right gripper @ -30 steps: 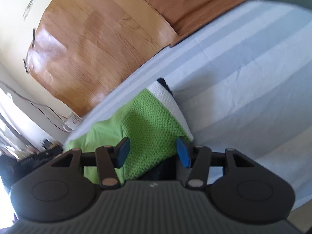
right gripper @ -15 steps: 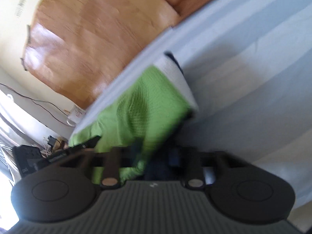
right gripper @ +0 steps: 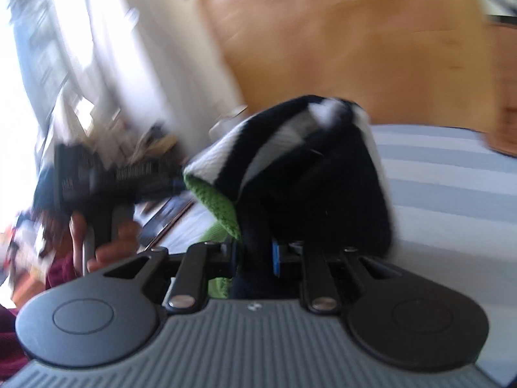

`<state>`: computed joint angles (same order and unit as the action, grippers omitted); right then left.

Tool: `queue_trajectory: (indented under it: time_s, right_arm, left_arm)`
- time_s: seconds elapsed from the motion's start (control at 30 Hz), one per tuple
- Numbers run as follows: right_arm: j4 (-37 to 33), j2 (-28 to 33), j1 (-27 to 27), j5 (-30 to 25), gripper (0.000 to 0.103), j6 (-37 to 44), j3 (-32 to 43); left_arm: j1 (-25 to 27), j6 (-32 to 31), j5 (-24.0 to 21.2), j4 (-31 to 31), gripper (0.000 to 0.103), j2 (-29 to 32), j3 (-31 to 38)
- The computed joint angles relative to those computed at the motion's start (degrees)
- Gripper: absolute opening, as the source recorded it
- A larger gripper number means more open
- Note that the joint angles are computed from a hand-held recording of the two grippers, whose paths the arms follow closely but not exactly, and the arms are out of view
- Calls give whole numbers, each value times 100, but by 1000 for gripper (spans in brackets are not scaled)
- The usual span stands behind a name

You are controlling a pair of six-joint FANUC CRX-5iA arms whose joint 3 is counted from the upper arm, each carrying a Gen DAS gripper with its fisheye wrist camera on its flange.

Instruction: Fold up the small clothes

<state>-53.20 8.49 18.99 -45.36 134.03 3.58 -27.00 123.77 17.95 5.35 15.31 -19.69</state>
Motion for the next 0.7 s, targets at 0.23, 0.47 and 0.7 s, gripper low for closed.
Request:
queue_trajectory:
  time_s: [0.23,0.47,0.7]
  right_arm:
    - [888,1256,905,-73,23,-246,965]
    - [-423,946,62,-950,49,773,897]
    - [-1052,527,-831,-176,58,171,282]
  left_arm:
    - [124,-57,-37,457,60,-187,-502]
    - [15,-878,-544,999,90,203,-112]
    - [36,-1117,-1281,953,103,404,345]
